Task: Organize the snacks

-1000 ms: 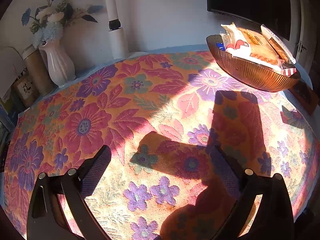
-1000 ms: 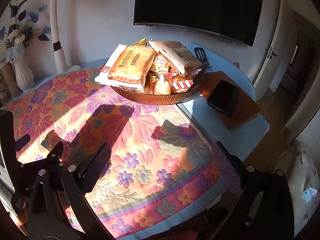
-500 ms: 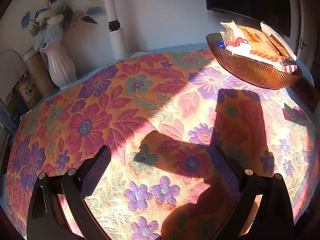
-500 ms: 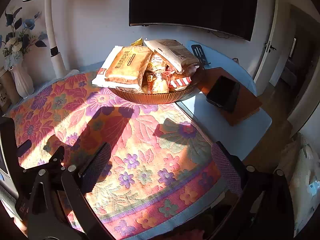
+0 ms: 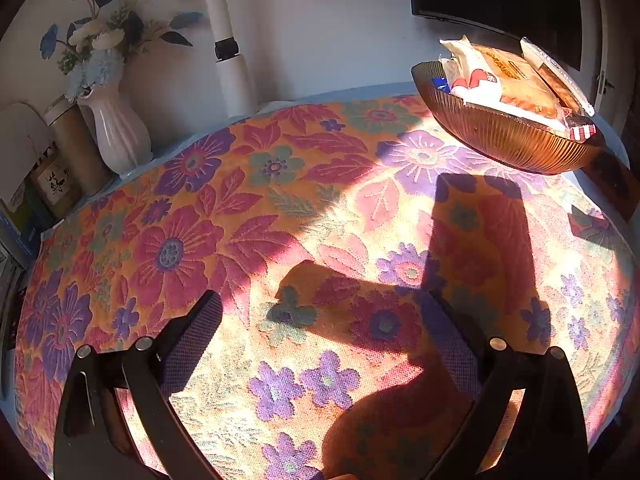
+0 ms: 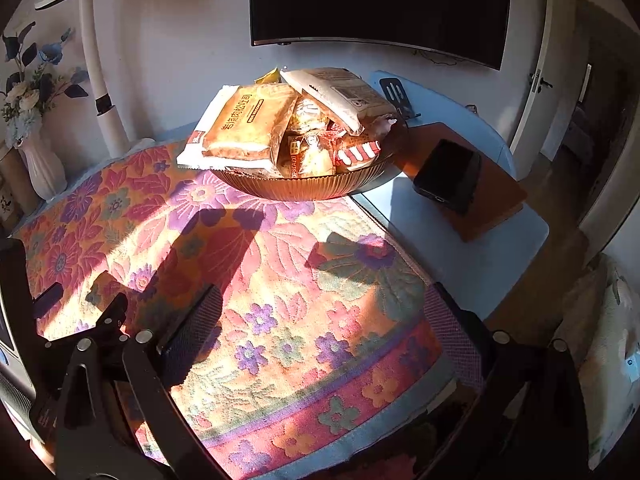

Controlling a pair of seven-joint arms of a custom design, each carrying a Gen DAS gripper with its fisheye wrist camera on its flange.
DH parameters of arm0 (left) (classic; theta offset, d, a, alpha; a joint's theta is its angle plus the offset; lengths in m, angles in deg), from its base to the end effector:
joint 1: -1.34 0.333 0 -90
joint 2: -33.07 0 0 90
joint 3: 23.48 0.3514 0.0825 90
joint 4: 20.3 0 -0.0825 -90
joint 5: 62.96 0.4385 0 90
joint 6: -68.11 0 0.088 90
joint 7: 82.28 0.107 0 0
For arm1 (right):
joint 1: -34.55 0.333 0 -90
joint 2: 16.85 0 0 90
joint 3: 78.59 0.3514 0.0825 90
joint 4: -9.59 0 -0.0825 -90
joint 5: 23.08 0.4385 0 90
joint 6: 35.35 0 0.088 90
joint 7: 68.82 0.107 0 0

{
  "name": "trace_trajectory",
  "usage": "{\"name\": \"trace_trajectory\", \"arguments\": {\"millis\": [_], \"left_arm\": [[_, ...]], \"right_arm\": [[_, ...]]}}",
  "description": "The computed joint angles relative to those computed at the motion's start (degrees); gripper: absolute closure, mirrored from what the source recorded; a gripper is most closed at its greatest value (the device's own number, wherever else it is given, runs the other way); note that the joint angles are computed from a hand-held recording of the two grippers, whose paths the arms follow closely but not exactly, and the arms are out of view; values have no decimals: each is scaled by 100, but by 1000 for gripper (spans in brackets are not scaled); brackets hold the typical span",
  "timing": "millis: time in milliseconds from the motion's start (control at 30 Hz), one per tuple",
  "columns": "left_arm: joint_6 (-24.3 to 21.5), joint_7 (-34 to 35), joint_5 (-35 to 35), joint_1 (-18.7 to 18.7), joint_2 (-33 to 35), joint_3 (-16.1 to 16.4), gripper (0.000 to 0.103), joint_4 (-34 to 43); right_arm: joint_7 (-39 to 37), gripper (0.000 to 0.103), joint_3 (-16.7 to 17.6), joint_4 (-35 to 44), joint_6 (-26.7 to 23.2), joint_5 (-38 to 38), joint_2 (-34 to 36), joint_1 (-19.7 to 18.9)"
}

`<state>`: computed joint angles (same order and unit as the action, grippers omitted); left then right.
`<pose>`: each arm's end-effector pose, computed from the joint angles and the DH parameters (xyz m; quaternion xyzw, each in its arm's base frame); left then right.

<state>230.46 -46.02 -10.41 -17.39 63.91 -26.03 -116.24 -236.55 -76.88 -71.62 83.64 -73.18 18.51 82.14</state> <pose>0.7079 -0.3140 0.3452 -0.5811 0.7238 -0.2427 0.2819 0.5551 0.5779 0.3621 -0.4734 0.8006 -0.3050 0.2049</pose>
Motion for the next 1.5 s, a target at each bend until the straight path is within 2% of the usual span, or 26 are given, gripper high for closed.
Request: {"name": "trace_trajectory", "arguments": {"millis": [200,467,667,967,1167,1500], "left_arm": [[-24,-469,483,-211,-56,241,5,-26],[-97,-412,593,-127,-47,118,5,3],[-264,-153,389,-65,13,-5,5,87],[-513,247,72,-37,116,-96,5,232],[-720,300,13,-109,166,-52,5,328],[-839,359,39,-160,198,-37,5,380]], "right_arm": [[30,3,6,-59,155,11,7,-34],[166,3,-16,-278,608,2,-11,-124],[457,3,-135,-418,659,-396,0,-7],[579,3,-184,-627,957,-815,-58,-82],[847,3,-190,-860,1263,-949,-148,-155],[1167,3,-147,-1086,1324,-1097,-297,-200]]}}
